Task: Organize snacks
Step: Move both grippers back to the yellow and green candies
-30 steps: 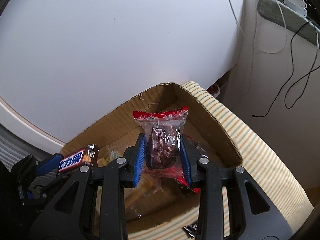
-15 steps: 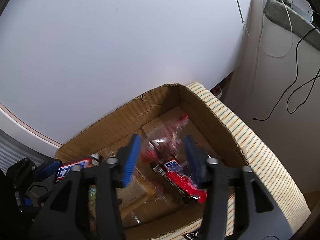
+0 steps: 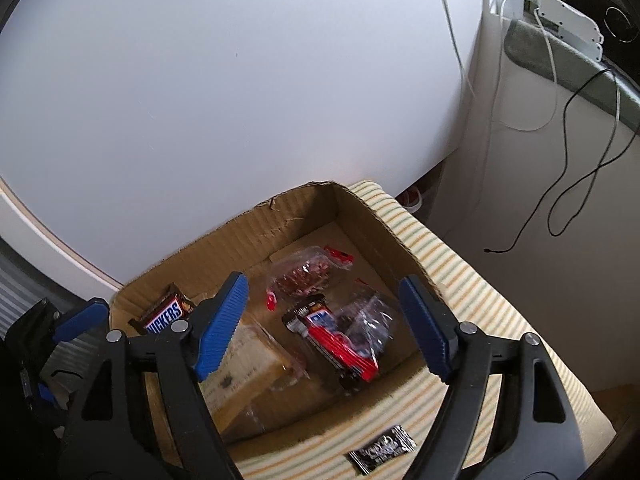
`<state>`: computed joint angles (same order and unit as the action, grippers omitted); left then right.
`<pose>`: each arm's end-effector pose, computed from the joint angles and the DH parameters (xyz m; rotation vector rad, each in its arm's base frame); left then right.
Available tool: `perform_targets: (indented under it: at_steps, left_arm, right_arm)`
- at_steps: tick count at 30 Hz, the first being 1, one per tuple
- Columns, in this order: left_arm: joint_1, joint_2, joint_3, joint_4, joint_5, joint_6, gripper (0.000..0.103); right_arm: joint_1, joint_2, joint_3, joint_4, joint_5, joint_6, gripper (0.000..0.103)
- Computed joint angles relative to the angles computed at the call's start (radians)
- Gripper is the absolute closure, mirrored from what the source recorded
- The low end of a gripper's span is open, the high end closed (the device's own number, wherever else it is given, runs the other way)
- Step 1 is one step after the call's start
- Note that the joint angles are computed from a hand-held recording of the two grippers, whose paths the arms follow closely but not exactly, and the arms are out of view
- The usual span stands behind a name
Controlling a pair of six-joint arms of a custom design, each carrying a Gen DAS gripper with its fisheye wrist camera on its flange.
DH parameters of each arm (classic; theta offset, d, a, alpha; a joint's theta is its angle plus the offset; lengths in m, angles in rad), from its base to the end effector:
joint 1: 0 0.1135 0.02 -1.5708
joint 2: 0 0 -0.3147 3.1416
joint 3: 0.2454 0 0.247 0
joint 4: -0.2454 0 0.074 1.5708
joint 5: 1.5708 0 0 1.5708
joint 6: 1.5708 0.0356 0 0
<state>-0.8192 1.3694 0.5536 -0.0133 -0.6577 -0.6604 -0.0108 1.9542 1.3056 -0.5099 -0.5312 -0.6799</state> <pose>0.1757 -0.1561 0.2131 -0.1151 2.1909 -0.0220 0.4070 0.0136 0.2125 -0.9711 2.3533 0.4706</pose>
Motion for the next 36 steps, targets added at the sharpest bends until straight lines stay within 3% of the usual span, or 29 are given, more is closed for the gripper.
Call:
perform_targets:
  at_steps: [14,30,36]
  left_arm:
    - [-0.160,0.057,0.078,-0.015,-0.025,-0.058,0.054]
    - [-0.270,0.259,0.187,0.062,0.126,-0.090,0.054]
    - [-0.295,0.329,0.223,0.086,0.184,-0.089,0.054]
  right_arm:
    - [-0.253,-0.102,-0.052,-0.082,-0.082,-0.207,0.023]
    - [-0.537,-0.056,-0.121,-0.049,-0.081,-0.527,0.023]
    - [-0.577,0.015,-0.117,-0.067,-0.041,-0.607,0.041]
